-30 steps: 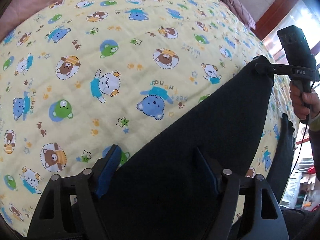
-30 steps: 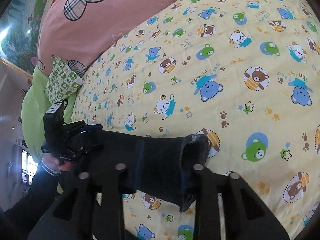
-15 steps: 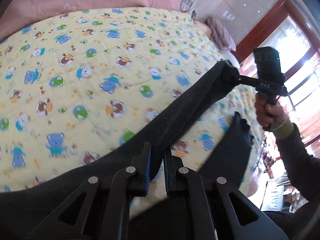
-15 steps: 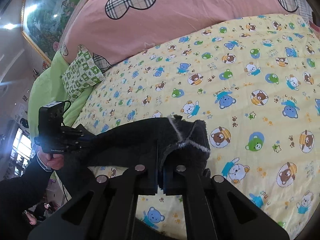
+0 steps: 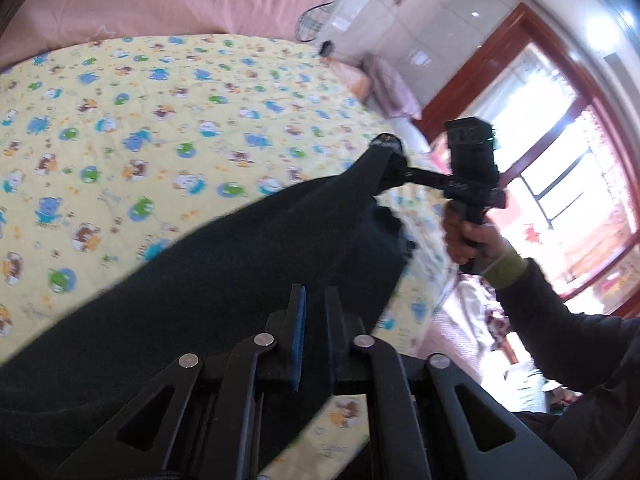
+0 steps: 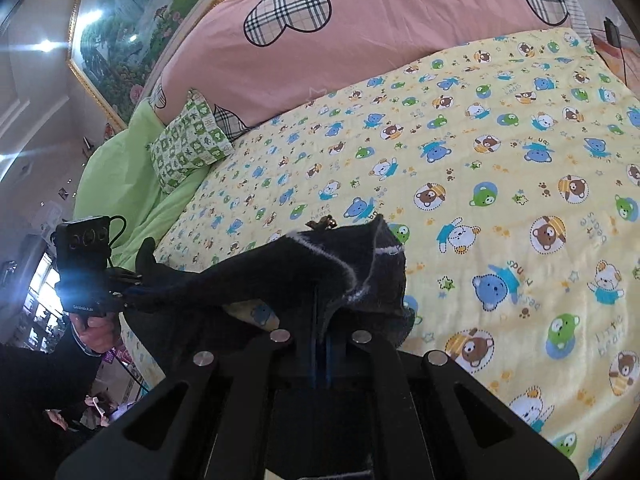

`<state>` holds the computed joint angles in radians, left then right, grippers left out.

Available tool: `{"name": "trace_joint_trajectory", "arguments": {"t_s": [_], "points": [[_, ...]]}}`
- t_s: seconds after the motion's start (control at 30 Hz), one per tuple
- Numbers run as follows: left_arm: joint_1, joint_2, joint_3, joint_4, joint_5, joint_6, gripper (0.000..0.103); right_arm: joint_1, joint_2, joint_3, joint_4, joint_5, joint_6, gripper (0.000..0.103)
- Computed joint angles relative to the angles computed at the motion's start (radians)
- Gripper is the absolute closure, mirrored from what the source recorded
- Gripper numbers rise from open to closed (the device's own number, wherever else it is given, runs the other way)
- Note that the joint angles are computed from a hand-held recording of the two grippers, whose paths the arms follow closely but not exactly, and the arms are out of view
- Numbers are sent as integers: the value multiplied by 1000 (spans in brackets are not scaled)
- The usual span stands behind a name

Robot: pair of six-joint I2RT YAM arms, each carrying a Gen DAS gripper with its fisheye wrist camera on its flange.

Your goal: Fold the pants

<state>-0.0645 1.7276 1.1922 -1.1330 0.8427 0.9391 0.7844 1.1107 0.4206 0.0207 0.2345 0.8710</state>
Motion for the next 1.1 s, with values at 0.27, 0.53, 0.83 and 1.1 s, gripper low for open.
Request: {"name": "trace_joint_trajectory", "arguments": {"t_s": [0.27,0.53,0.83,1.1], "points": [[-28,-93,-156,97,-42,-24,98,197,-72,-71,-49,189,105,100],[-28,-137,-204,277,-181,-34,39,222,-41,-92,-8,171,186,99],[-80,-65,-251,422,-396,37,41,319,-65,-43,-140,277,245,32],[-82,-15,-225,446,-451,48,81,228,-37,-20,-44,179,150,46]]}}
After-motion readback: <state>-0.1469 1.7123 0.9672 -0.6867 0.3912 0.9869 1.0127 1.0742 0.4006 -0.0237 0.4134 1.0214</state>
